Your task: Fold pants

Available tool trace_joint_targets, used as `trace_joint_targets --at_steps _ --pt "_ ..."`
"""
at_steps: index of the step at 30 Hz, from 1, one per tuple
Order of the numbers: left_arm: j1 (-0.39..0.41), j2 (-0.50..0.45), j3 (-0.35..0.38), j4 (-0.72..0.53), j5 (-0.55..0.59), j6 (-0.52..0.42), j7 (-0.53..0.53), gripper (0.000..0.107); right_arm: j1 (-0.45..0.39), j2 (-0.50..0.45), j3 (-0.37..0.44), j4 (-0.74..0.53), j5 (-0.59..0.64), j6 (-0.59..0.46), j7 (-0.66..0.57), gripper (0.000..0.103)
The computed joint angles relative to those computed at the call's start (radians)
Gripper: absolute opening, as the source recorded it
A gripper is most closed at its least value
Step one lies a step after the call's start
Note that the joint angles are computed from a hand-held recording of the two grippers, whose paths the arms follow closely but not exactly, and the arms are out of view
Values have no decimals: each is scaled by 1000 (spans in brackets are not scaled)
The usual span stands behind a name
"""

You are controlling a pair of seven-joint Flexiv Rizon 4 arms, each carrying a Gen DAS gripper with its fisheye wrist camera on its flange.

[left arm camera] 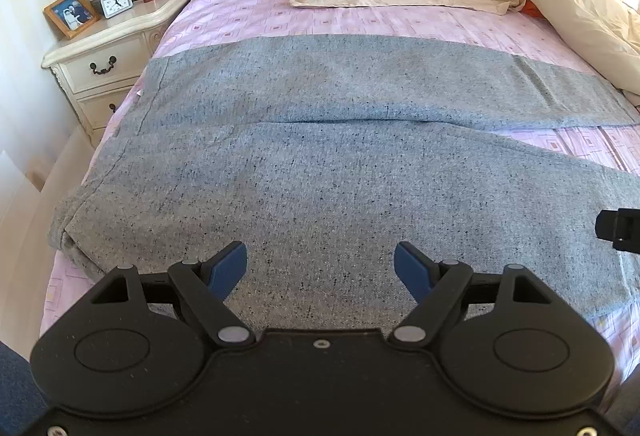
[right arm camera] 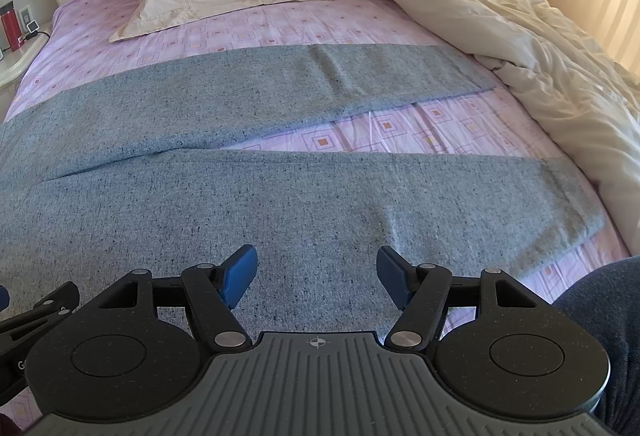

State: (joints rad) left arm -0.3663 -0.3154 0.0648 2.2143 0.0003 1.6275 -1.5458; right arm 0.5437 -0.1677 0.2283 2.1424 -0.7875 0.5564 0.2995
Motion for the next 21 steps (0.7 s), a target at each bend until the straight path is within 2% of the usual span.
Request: trace_joint_targets --at_steps 21 --pt "-14 -3 19 -14 28 -15 -23 81 0 -2 0 -3 -1 -1 -3 65"
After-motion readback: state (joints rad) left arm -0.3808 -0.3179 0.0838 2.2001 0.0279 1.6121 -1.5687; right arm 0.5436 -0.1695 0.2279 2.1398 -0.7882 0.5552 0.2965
